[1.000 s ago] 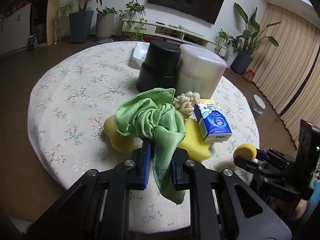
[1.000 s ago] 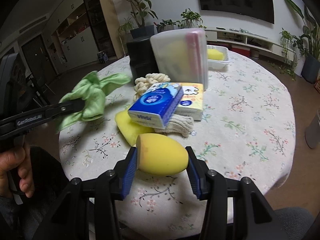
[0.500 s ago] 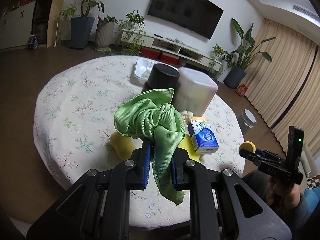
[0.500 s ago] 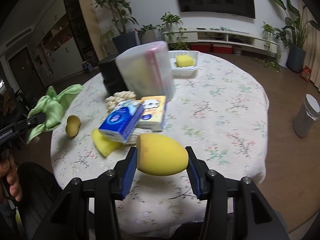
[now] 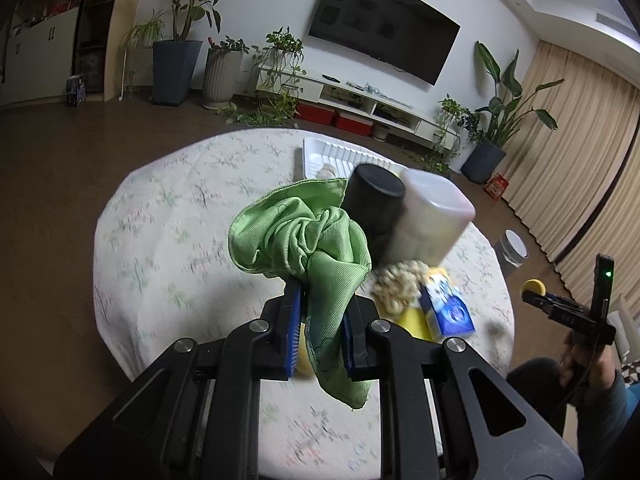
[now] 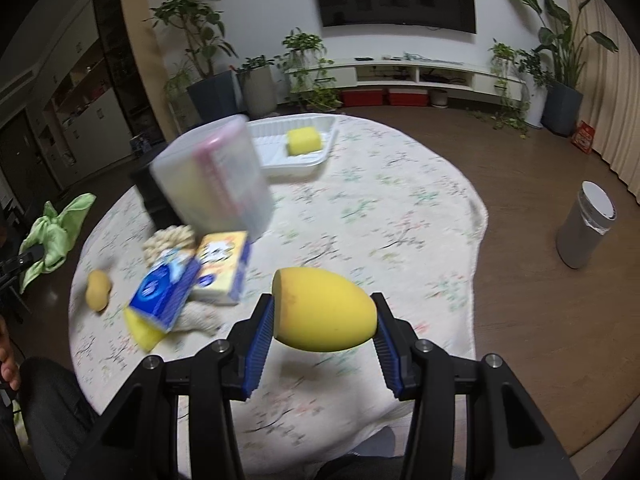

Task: Organize soft objects
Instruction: 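Carry the cloth and makeup sponge to the white tray and release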

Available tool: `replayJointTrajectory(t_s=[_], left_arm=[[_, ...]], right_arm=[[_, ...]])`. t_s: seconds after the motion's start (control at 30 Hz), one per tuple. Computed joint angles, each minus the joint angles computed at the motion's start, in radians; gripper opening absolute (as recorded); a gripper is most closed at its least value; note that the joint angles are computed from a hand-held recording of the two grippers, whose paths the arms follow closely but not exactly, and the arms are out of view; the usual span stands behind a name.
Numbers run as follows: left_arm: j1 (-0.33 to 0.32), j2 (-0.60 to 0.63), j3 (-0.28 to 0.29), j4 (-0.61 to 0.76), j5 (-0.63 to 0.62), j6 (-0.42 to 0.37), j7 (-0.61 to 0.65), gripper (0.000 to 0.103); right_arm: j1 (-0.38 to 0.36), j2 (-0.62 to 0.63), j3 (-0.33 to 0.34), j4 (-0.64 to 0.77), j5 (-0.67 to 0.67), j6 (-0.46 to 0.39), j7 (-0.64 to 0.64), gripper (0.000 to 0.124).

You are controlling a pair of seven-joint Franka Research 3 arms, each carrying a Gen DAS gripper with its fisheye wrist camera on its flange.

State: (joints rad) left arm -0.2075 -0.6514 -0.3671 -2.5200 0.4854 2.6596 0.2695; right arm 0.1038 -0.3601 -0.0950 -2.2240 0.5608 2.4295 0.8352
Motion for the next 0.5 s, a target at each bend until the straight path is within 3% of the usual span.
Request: replayJointTrajectory(t_s=[0.23,0.5], left_arm=[[0.053,0.107,0.095,0.098,0.027,0.054,0.168,0.015],[0.069,0.425,0.194,0.379,-0.059,0.118,0.5,0.015]], right_arm=[[-0.024,0.164,0.012,0.175,-0.058,0.045,0.024,0.05],[-0.037,0.458,0.049,0.565,-0.08,-0.029,0.045,0.05]])
